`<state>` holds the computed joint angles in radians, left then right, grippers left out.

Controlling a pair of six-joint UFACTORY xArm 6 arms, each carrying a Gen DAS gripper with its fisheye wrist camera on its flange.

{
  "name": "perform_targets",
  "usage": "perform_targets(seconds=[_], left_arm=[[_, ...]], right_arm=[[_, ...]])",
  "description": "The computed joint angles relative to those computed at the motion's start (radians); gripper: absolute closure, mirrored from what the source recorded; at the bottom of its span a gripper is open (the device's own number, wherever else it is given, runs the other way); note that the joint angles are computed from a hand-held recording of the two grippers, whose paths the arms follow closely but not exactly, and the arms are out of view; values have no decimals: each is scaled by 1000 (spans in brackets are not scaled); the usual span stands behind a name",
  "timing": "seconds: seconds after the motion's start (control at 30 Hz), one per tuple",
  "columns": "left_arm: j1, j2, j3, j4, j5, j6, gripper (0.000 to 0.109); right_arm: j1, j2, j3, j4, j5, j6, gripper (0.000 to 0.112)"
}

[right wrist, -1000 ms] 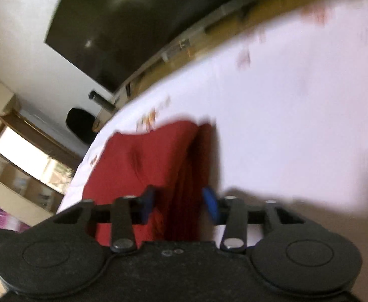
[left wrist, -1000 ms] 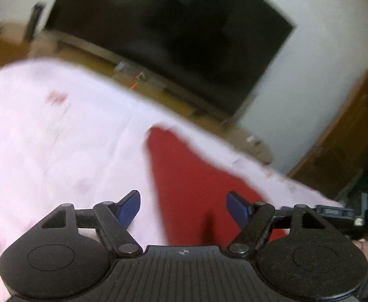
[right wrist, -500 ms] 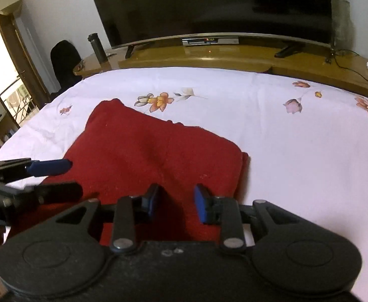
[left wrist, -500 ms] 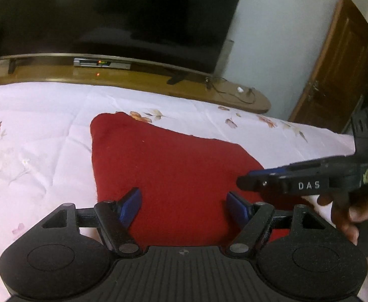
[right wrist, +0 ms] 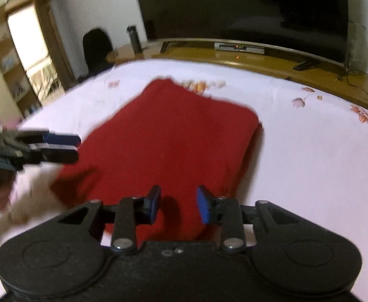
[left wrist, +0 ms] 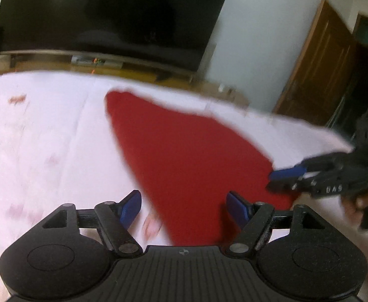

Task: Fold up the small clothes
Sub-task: 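Open both tools and pull them back from the folded sweater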

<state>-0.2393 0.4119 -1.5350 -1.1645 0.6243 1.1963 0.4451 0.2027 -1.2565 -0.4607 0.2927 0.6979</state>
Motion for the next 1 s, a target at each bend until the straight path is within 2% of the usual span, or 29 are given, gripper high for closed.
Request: perform_targets(seconds=[0.07, 0.13, 0.23, 0.37, 0.4, 0.47, 0.5, 0.53, 0.57, 0.63, 0.7, 0.73, 0.77, 0.8, 0.83, 0.87, 0.93, 1.0], left_arm=[[11, -1, 40, 25, -20, -13, 34], [40, -13, 62, -50, 13, -5, 34], [34, -43, 94, -59, -36, -6, 34], [14, -82, 134, -143, -72, 62, 34], [1, -85, 144, -118, -99, 47, 33], [-22, -76, 153, -20, -159, -33, 33], [-22, -76, 161, -30, -166, -27, 33], [-21, -89, 177, -47, -176, -28, 33], [-25, -103, 193, -41, -195, -57, 33], [-53, -186, 278, -18, -286, -90, 33], [-72, -297, 368, -38, -308, -81, 32], [-81, -358, 416, -14, -306, -121, 23], [-106, -424, 469, 15, -346, -165, 15], [-151, -511, 541, 60, -428, -234, 6], [-182, -577, 596, 90, -486, -288, 6], [-210, -653, 657, 149, -519, -381, 6], [-239, -783, 762, 279, -531, -571, 6], [-268, -905, 873, 477, -566, -780, 6]], right_arm=[[6, 9, -3, -87, 64, 47, 85], [-6, 5, 10, -145, 57, 132, 84], [-18, -17, 29, -146, 56, 204, 81], [-5, -84, 82, -286, 17, 335, 79], [-1, -84, 83, -311, -2, 353, 78], [4, -54, 67, -253, -10, 292, 79], [9, -30, 50, -201, 23, 236, 80], [10, -13, 42, -191, 60, 219, 73], [-1, -24, 61, -153, 56, 232, 73], [-14, -74, 115, -182, 32, 352, 72], [15, -162, 162, -331, 74, 478, 69], [32, -204, 186, -365, 84, 505, 65], [56, -257, 217, -403, 94, 544, 61], [82, -300, 236, -455, 118, 600, 50], [119, -348, 257, -513, 157, 663, 41], [163, -400, 278, -554, 203, 708, 37], [253, -475, 299, -581, 305, 755, 27], [350, -543, 318, -593, 419, 797, 15]])
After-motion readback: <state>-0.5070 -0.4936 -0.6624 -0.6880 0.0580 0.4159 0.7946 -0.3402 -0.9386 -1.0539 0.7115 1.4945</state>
